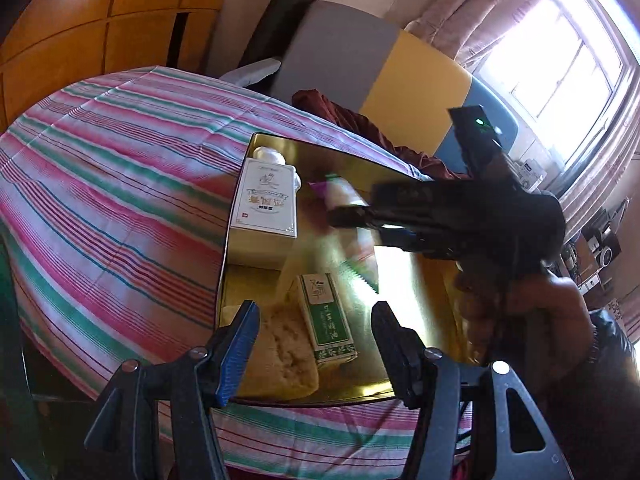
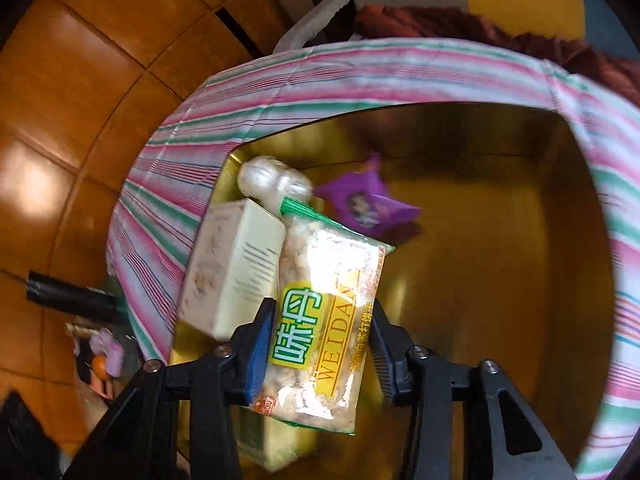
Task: Organize objects
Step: 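Carry the WEIDAN bag into the gold tray and open the right gripper, then move both tools back to the pile of items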
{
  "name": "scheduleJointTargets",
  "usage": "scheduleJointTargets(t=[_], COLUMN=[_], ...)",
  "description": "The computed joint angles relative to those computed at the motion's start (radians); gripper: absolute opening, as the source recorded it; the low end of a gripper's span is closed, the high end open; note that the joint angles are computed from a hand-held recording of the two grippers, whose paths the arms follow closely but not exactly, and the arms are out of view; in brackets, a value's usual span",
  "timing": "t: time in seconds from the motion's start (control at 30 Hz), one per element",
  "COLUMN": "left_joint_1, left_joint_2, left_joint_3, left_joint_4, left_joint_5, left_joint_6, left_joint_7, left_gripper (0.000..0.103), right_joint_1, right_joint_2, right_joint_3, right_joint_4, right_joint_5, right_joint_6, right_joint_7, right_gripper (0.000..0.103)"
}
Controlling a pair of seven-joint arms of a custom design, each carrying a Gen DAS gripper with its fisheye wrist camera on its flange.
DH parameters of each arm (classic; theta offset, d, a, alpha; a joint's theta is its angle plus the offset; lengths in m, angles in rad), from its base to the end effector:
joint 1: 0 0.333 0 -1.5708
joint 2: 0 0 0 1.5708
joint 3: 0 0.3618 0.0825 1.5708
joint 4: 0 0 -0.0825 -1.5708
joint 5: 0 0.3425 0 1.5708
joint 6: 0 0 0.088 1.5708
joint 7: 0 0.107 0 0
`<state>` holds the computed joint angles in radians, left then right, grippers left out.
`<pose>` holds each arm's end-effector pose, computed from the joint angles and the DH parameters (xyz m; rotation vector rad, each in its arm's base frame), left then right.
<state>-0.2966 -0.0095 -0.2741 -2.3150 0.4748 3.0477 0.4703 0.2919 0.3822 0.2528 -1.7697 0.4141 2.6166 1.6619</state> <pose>0.4182 -0.3111 0.5012 -2.0263 1.8841 -1.0621 0.5875 0.3169 0.4670 -1.9000 1.7160 0.1690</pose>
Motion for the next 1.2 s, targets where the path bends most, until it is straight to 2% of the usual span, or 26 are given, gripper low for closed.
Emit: scheduleJointTargets(t=[0.13, 0.27, 0.37, 0.43, 0.57, 0.63, 0.83, 1.07, 1.2], left_joint_1=[0.001, 0.002, -0.001, -0.002, -0.006, -0.01, -0.029, -0.072, -0.105], left_joint_2=[0.002, 0.004, 0.001, -0.003, -0.009, -0.009, -0.01, 0.018, 0.045], left_joint_3=[0.003, 0.005, 0.002, 0.0, -0.012, -0.016, -0.028, -0.036, -0.033], left_joint_4=[-0.008, 0.005, 0.022, 0.03, 0.056, 0.066, 0.095, 0.146, 0.18], left_joint_5=[-0.012, 0.067, 0.135, 0.161, 0.245, 0.259, 0.288, 0.271, 0.239], left_joint_6=[0.004, -0.018, -0.059, -0.073, -0.125, -0.138, -0.166, -0.203, -0.213], left_joint_7=[0.005, -0.065, -0.118, -0.139, -0.194, -0.195, -0.186, -0.123, -0.062], left_gripper=[0.059, 0.059, 0.059, 0.059, 0.059, 0.059, 0.059, 0.059, 0.059], right_joint_1=[-0.011, -0.001, 0.011, 0.014, 0.035, 0.041, 0.046, 0.03, -0.043], right_joint_2=[0.022, -0.008, -0.05, -0.084, -0.162, -0.205, -0.334, -0.481, -0.565], right_joint_3=[0.029, 0.027, 0.019, 0.016, -0.019, -0.035, -0.091, -0.187, -0.217], right_joint_4=[0.016, -0.027, -0.085, -0.125, -0.22, -0.271, -0.432, -0.605, -0.69], right_joint_5=[0.048, 0.037, 0.021, 0.014, -0.052, -0.087, -0.174, -0.179, -0.322], right_joint_6=[0.014, 0.038, 0.09, 0.126, 0.191, 0.217, 0.297, 0.353, 0.363], right_joint_7=[-0.031, -0.049, -0.059, -0.067, -0.046, -0.033, 0.018, 0.071, 0.204], right_gripper=[0.047, 0.047, 0.047, 0.057, 0.068, 0.076, 0.09, 0.096, 0.097])
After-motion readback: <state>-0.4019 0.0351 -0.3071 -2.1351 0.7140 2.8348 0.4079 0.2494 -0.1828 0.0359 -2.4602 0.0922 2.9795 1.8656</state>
